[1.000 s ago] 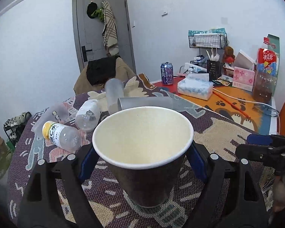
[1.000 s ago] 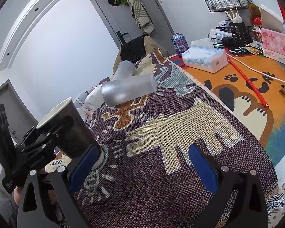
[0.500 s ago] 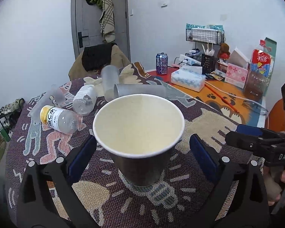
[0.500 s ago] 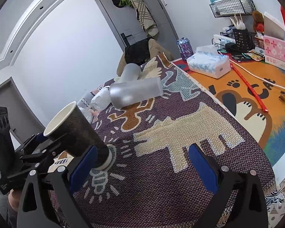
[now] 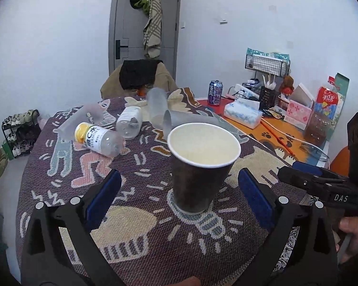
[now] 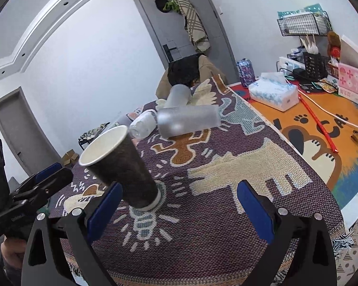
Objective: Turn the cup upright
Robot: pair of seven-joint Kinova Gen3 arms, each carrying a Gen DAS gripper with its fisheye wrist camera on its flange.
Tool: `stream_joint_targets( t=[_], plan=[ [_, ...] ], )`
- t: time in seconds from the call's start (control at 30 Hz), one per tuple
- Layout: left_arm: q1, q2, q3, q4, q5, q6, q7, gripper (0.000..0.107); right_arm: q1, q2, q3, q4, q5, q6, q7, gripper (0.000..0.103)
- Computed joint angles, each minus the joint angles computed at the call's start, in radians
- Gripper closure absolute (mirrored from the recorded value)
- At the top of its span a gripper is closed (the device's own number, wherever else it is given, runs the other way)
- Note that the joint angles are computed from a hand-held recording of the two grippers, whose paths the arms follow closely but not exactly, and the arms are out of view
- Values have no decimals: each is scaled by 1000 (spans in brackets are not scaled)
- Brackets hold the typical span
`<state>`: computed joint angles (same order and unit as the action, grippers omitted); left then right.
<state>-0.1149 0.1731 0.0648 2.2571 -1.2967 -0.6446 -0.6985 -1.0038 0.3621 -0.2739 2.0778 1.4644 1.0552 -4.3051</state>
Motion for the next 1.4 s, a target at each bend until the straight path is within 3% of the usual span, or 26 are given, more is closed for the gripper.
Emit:
stream_joint_targets(
  t=[0.57, 0.97, 1.4],
  plan=[
    [-130, -104, -116, 188, 123, -137, -143, 10, -54, 14, 6, -86, -55, 12, 219, 8],
    [-175, -105, -148, 270, 244, -192, -273, 10, -114, 42, 11, -94, -48, 70, 223, 8],
    [-191, -106, -143, 282, 262, -193, -305, 10, -110, 53, 15, -95, -20, 56, 204, 8]
  ],
)
